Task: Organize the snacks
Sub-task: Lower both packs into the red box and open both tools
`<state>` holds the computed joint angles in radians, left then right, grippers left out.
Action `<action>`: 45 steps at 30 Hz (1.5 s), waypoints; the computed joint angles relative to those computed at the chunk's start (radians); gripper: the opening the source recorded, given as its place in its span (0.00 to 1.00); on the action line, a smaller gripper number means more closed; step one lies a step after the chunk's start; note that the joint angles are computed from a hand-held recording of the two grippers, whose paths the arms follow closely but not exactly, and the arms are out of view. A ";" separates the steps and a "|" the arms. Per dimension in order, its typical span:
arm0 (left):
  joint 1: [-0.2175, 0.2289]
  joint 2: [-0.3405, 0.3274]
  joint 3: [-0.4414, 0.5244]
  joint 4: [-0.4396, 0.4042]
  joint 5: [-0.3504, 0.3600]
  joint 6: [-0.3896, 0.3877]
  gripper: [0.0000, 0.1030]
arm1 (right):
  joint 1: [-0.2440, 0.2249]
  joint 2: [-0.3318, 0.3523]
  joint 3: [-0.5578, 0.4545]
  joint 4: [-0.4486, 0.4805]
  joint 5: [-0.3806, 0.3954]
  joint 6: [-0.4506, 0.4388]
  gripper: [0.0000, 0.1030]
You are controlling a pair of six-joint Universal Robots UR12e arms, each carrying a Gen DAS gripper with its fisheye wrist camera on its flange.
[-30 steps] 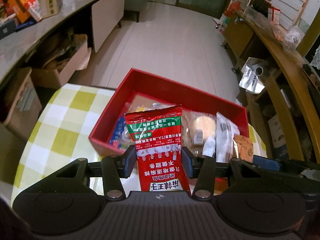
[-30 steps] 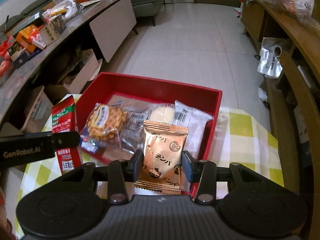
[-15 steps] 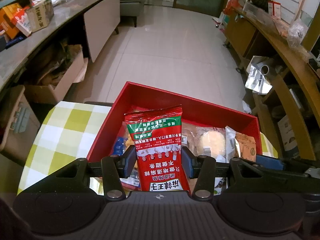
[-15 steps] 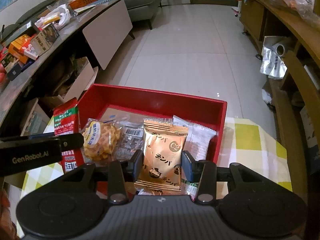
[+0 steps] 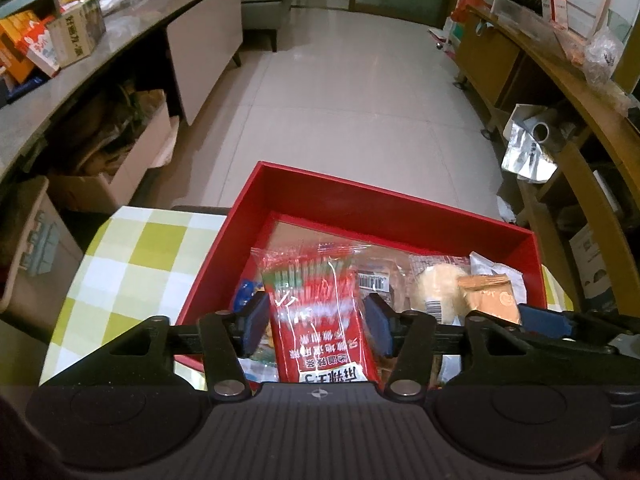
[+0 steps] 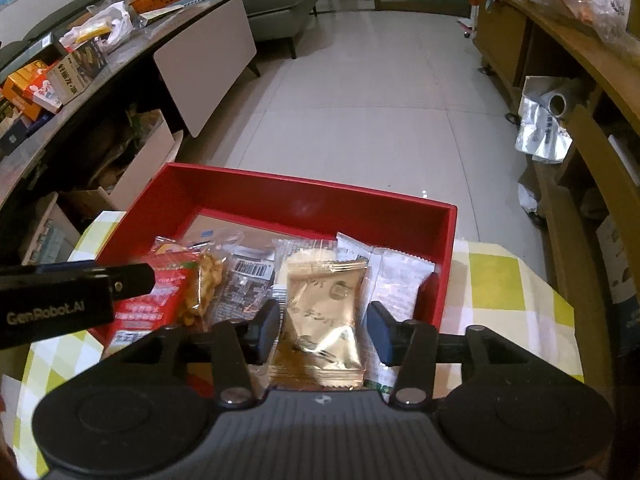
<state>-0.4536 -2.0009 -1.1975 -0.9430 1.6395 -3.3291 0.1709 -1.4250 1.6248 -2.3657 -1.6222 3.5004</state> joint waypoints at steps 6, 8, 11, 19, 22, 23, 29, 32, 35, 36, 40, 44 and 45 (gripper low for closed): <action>-0.003 0.007 -0.008 0.021 0.011 0.000 0.84 | 0.001 -0.003 0.003 -0.004 -0.013 0.000 0.65; -0.003 0.011 -0.012 0.024 0.010 -0.002 0.84 | 0.000 -0.006 0.003 0.001 -0.015 -0.002 0.66; -0.002 0.013 -0.011 0.023 0.005 -0.010 0.84 | 0.000 -0.009 0.005 0.005 -0.015 -0.008 0.67; -0.012 0.012 -0.011 0.014 0.013 -0.001 0.84 | -0.003 -0.019 0.011 0.015 -0.016 -0.014 0.67; -0.015 0.017 -0.019 0.015 0.015 0.005 0.84 | -0.002 -0.021 0.010 0.022 -0.021 -0.007 0.68; -0.015 0.019 -0.022 0.015 0.014 0.005 0.85 | 0.000 -0.023 0.009 0.027 -0.022 -0.008 0.68; -0.017 0.039 -0.045 0.018 0.006 0.004 0.85 | 0.009 -0.040 0.010 0.058 -0.038 -0.024 0.70; -0.019 0.052 -0.059 0.021 -0.003 0.008 0.85 | 0.015 -0.056 0.015 0.083 -0.054 -0.034 0.70; -0.021 0.070 -0.081 0.025 -0.012 0.017 0.85 | 0.020 -0.076 0.027 0.106 -0.070 -0.042 0.71; -0.022 0.077 -0.090 0.024 -0.014 0.020 0.85 | 0.022 -0.084 0.031 0.114 -0.074 -0.043 0.71; -0.025 0.114 -0.137 0.016 -0.024 0.038 0.86 | 0.036 -0.118 0.057 0.155 -0.093 -0.047 0.71; -0.024 0.153 -0.189 -0.028 -0.061 0.073 0.86 | 0.047 -0.158 0.092 0.197 -0.091 -0.050 0.71; -0.025 0.163 -0.202 -0.040 -0.071 0.088 0.86 | 0.048 -0.168 0.101 0.203 -0.091 -0.048 0.71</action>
<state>-0.4790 -1.8383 -1.3991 -0.9825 1.5689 -3.2412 0.2193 -1.5929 1.7263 -2.1625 -1.7135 3.4521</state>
